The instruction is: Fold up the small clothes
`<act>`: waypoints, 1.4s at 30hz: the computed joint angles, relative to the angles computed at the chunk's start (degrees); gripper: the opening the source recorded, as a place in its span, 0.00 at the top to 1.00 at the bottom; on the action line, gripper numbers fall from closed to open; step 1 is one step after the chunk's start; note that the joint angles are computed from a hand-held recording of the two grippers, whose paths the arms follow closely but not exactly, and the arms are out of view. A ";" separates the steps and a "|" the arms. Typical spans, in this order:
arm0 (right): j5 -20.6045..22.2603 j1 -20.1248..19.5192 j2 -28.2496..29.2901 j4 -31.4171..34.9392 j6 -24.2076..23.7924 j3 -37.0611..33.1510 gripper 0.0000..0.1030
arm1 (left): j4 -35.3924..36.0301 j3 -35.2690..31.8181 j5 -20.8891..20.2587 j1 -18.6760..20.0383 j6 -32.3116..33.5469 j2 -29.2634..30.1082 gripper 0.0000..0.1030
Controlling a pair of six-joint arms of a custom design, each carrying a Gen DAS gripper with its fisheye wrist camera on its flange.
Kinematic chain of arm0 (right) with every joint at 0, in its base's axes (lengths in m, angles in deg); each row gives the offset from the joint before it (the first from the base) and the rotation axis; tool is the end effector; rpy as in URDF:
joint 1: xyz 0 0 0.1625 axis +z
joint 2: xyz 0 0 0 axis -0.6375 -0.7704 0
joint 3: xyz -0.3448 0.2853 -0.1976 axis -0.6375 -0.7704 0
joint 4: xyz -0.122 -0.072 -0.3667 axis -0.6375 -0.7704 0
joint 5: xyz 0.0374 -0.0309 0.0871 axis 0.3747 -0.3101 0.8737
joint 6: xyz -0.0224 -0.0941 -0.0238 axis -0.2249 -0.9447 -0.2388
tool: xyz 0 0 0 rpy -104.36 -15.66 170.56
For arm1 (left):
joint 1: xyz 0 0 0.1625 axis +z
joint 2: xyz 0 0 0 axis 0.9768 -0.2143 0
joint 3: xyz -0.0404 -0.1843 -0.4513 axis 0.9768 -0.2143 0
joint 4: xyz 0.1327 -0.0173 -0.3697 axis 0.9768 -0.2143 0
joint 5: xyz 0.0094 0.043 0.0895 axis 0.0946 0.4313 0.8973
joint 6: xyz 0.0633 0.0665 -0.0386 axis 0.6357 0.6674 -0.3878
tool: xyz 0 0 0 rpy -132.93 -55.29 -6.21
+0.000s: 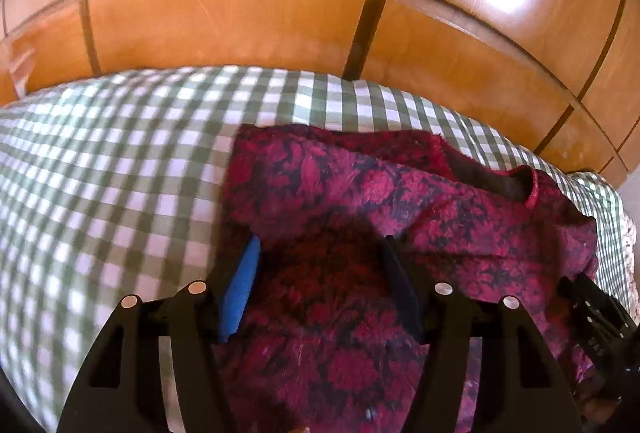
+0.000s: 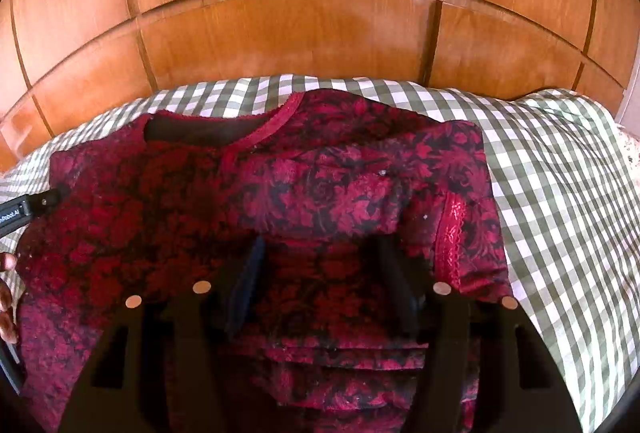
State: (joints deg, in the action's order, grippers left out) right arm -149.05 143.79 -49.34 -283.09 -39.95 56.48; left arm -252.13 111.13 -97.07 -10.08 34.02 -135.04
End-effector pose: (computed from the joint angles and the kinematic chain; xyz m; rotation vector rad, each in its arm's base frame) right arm 0.2223 -0.5369 -0.0102 0.7418 -2.3638 0.6810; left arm 0.0300 -0.4885 0.2767 -0.2022 2.2465 -0.9850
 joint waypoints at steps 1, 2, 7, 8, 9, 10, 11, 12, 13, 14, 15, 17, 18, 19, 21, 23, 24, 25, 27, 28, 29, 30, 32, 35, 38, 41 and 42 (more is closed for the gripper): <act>-0.69 0.35 -0.17 -0.40 0.01 0.27 0.27 | 0.81 0.98 1.63 -1.18 -1.16 -0.94 0.39; -1.05 0.68 -0.44 -1.19 0.10 0.87 0.16 | 1.21 2.06 3.35 -2.21 -2.38 -1.67 0.39; -0.76 1.45 -1.45 -5.33 2.11 4.68 0.07 | 4.02 8.26 5.86 -7.25 -10.36 -6.38 0.35; -0.87 1.57 -1.64 -6.21 2.63 5.76 0.06 | 3.83 9.53 6.53 -8.43 -11.14 -6.81 0.35; -1.02 1.62 -1.92 -6.68 3.27 6.79 0.04 | 4.44 11.19 7.61 -10.10 -12.50 -7.55 0.33; -1.09 1.64 -2.13 -6.59 3.88 7.36 0.04 | 5.21 12.29 8.37 -11.28 -13.83 -7.99 0.32; -1.23 1.51 -2.61 -6.14 5.28 8.34 0.04 | 6.06 13.36 8.94 -12.47 -15.27 -8.66 0.30; -1.32 1.36 -2.85 -6.37 6.14 9.11 0.04 | 6.97 14.75 9.37 -13.93 -17.10 -9.63 0.29; -1.35 1.20 -3.00 -7.04 6.80 9.94 0.04 | 8.26 15.77 9.71 -15.15 -18.77 -10.50 0.29; -1.25 0.95 -3.23 -7.46 7.70 10.89 0.03 | 10.35 16.72 10.19 -16.35 -20.79 -11.61 0.29; -1.05 0.63 -3.54 -7.17 8.92 11.70 0.03 | 13.04 17.75 10.65 -17.74 -23.25 -12.89 0.29; -1.07 0.14 -3.81 -6.66 10.90 12.86 0.03 | 18.28 19.45 10.89 -20.10 -28.27 -15.40 0.29; -1.20 -0.05 -3.85 -6.67 11.69 13.55 0.03 | 20.38 20.23 10.80 -21.21 -30.36 -16.56 0.29; -1.24 -0.12 -3.83 -6.91 12.10 14.02 0.03 | 21.98 20.70 10.57 -21.94 -31.55 -17.36 0.28; -0.89 -0.31 -4.02 -7.40 13.08 15.38 0.03 | 27.86 21.53 10.69 -23.96 -35.89 -19.24 0.25; -0.83 -0.23 -4.20 -7.84 13.77 16.68 0.02 | 33.52 21.68 9.71 -25.28 -39.00 -21.40 0.25; -0.86 -0.15 -4.29 -7.84 13.90 17.34 0.02 | 35.90 21.99 9.30 -26.09 -40.70 -22.25 0.25; -0.95 -0.06 -4.24 -8.09 13.79 17.81 0.02 | 38.37 22.21 9.04 -26.87 -42.49 -23.17 0.25; -1.51 0.34 -4.11 -8.79 13.17 19.15 0.02 | 42.85 22.59 8.40 -28.26 -45.56 -24.75 0.25; -1.61 0.45 -4.14 -8.72 13.01 19.46 0.02 | 45.14 22.70 8.01 -28.92 -46.99 -25.48 0.25; -1.66 0.52 -4.22 -8.86 12.73 20.11 0.02 | 47.59 22.79 7.64 -29.61 -48.45 -26.36 0.25; -1.70 0.61 -4.25 -9.15 12.48 20.76 0.02 | 49.95 22.95 7.19 -30.36 -49.93 -27.29 0.25; -1.76 0.73 -4.17 -9.86 11.92 21.86 0.02 | 54.59 23.27 6.10 -31.87 -52.45 -29.13 0.25; -1.67 0.72 -4.01 -11.62 10.74 23.78 0.02 | 60.72 23.52 4.58 -33.75 -55.98 -31.39 0.25; -1.18 0.54 -4.34 -12.85 9.79 25.55 0.02 | 67.30 23.88 2.77 -35.91 -59.73 -34.22 0.25; 0.32 -0.14 -5.50 -13.71 9.47 27.64 0.02 | 72.93 24.15 0.18 -37.70 -62.14 -37.64 0.25; 1.05 -0.46 -6.12 -13.96 9.52 28.44 0.02 | 74.22 24.23 -0.60 -38.14 -62.53 -38.79 0.25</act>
State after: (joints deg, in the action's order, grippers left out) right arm -147.99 143.33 -55.46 -297.05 -30.43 84.92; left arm -177.91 135.36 -97.67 -48.23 -28.51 -173.84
